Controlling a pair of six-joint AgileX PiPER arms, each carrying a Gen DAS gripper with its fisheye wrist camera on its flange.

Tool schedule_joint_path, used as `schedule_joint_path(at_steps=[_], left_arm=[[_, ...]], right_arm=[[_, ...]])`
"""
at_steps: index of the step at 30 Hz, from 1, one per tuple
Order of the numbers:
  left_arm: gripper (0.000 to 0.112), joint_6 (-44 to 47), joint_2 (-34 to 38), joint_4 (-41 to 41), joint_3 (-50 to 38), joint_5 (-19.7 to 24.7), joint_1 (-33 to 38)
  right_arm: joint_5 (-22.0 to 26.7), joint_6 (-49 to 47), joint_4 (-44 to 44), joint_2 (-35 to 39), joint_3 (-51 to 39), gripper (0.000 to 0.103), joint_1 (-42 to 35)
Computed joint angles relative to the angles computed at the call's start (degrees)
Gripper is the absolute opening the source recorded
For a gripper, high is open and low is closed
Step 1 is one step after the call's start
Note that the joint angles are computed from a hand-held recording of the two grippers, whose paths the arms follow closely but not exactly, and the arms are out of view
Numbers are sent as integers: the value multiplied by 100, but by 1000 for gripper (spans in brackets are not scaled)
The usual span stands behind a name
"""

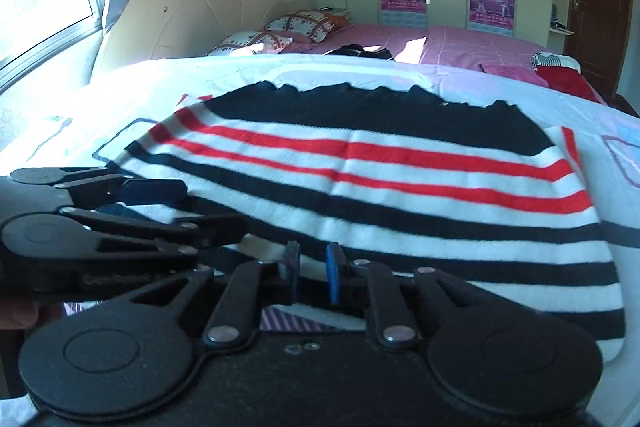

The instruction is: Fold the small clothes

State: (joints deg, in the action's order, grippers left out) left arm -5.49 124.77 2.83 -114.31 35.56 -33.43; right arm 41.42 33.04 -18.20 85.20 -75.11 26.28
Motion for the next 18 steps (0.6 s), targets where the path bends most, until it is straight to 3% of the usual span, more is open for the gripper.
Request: schedule_joint_path(at_steps=[3, 7, 12, 14, 18], left_arm=[[66, 175, -192, -79, 579, -395, 95], [66, 73, -496, 292, 951, -400, 318], [66, 658, -853, -266, 1581, -669, 922], [66, 818, -838, -411, 1572, -654, 973], [66, -58, -608, 321, 1052, -272, 747]], right_arm=[[149, 90, -394, 100, 42, 15, 224], [611, 467, -880, -154, 158, 11, 123], [790, 505, -1091, -1382, 1364, 5, -988], [530, -94, -613, -1725, 1685, 5, -1502], [959, -17, -1056, -1265, 1205, 11, -1067]])
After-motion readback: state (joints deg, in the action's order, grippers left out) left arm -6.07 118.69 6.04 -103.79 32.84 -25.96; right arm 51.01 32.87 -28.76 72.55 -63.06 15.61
